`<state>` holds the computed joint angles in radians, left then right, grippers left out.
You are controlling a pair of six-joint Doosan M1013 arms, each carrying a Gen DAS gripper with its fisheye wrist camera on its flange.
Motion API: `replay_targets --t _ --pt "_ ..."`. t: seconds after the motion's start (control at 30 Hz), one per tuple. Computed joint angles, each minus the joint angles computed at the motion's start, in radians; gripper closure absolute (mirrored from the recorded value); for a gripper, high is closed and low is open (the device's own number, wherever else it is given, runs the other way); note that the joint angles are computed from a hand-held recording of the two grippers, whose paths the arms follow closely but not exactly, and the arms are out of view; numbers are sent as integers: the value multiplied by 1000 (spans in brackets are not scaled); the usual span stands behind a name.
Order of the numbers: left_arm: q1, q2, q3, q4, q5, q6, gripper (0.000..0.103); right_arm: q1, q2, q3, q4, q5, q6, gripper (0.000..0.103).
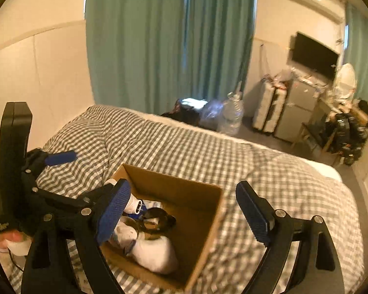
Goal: Organize objects
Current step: 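Lower the bottle and eyeglass case into the box and open both grippers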
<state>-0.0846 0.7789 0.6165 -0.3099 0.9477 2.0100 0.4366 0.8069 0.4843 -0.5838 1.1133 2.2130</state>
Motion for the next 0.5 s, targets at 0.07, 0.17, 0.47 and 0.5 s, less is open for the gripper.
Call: replay_targets --t 0.07,0.17,0.47,0.5 --pt "9 -37 47 -23 -9 16 4 19 -43 53 -56 -9 40 15" --pt "19 -82 95 -9 2 22 4 41 -88 93 -58 -11 52 15" --pt "54 -201 251 -45 -35 93 4 116 -150 168 -67 22 11 15" --pt "57 -217 278 -51 -45 114 4 121 -150 172 -67 27 3 15"
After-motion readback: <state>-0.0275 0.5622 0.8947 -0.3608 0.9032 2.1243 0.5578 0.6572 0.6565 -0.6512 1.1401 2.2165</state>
